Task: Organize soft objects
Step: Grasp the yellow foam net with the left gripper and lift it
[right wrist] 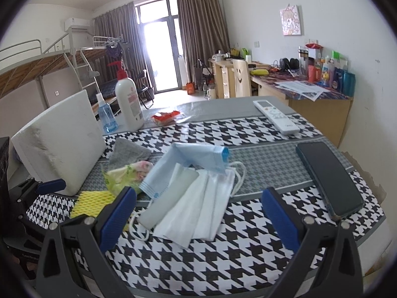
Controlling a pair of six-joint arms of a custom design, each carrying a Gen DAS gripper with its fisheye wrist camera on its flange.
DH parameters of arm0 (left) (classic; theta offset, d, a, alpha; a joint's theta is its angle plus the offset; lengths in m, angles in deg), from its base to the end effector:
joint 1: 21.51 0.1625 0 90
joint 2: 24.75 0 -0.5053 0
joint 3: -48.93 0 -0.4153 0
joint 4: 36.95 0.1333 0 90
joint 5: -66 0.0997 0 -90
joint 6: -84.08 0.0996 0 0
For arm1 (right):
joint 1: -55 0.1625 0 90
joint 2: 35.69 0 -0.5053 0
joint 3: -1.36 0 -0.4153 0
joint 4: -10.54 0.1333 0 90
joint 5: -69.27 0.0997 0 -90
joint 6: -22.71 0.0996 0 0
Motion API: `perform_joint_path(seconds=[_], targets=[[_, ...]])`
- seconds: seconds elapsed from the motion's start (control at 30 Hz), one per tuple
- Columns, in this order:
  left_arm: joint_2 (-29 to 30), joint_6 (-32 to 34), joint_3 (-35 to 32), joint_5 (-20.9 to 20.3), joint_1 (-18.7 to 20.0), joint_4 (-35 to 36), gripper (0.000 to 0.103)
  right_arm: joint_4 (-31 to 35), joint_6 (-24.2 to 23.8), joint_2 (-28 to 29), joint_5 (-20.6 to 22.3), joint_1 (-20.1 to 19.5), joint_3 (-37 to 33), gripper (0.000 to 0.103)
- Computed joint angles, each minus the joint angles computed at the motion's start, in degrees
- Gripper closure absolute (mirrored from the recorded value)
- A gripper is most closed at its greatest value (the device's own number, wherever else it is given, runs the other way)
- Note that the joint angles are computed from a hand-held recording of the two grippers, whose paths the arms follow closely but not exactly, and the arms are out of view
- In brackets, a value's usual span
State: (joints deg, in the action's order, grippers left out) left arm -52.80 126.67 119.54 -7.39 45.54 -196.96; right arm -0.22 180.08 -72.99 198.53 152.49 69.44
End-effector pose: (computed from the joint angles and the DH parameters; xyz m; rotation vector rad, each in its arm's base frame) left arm -0.1959 -0.8774 0.0805 1.3901 2.3386 -0.5866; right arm 0.1736 -0.7811 0.1361 0.0376 -2.0658 1.2967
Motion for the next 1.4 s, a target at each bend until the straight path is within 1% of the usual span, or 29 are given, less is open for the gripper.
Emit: perform_joint_path(seconds=[0.13, 0.33, 0.43, 0.6, 0.67, 0.87, 0.93, 1.0, 1.03, 1.1, 1.13, 1.2, 1.3, 1.33, 1.37, 1.4], targets=[[0.9, -0.3, -1.4, 1.6, -0.1, 1.9, 0.002, 2.9, 1.8, 0.7, 0.0, -0.7, -1.6, 0.001], [2.2, -1.2, -3.7, 3.5, 0.0, 4.3, 0.002, 5.7, 2.2, 1.8, 0.1, -1.1, -3.9, 0.001], [2.8, -1.5, -4.6, 4.6, 0.0, 6.5, 0.006, 7.8, 2.8, 2.5, 0.5, -1.3, -5.5, 0.001], [3.4, -2.7, -6.1, 6.0, 0.0, 8.6, 0.008, 11.6, 3.5, 4.1, 2.0, -1.3, -8.5, 0.001], [3.5, -2.8, -6.3, 6.0, 0.0, 9.1, 0.009, 12.2, 3.6, 4.3, 2.2, -1.4, -8.8, 0.001], [3.6, -3.5, -7.1, 4.8, 0.2, 11.1, 0.017, 15.0, 4.3, 5.1, 3.0, -1.6, -10.7, 0.001], [3.5, -3.7, -7.2, 4.3, 0.3, 11.5, 0.022, 15.9, 4.3, 5.5, 3.3, -1.6, -11.5, 0.001], [3.3, -3.8, -7.2, 3.8, 0.4, 11.8, 0.030, 16.5, 4.2, 5.7, 3.4, -1.6, -11.9, 0.001], [3.2, -3.7, -6.9, 3.5, 0.3, 11.7, 0.032, 17.0, 4.4, 6.0, 3.4, -1.6, -12.3, 0.001], [2.9, -3.5, -6.5, 2.8, 0.4, 11.8, 0.043, 17.7, 4.5, 6.3, 3.4, -1.6, -12.8, 0.001], [2.7, -3.5, -6.1, 2.5, 0.4, 11.8, 0.045, 18.0, 4.6, 6.4, 3.3, -1.6, -13.1, 0.001], [2.4, -3.5, -5.9, 1.3, 0.5, 12.3, 0.062, 18.4, 4.4, 6.7, 3.4, -1.5, -13.4, 0.001], [2.2, -4.2, -6.1, -0.1, 0.6, 13.5, 0.073, 19.4, 4.6, 7.1, 3.3, -1.5, -14.3, 0.001], [2.2, -4.3, -6.1, -0.4, 0.7, 13.6, 0.075, 19.8, 4.7, 7.3, 3.4, -1.5, -14.6, 0.002], [2.1, -4.4, -6.1, -0.6, 0.7, 13.6, 0.078, 20.4, 5.0, 7.5, 3.5, -1.5, -14.9, 0.008], [2.1, -4.4, -6.0, -0.8, 0.7, 13.4, 0.079, 21.4, 5.4, 7.8, 3.3, -1.6, -15.5, 0.011]])
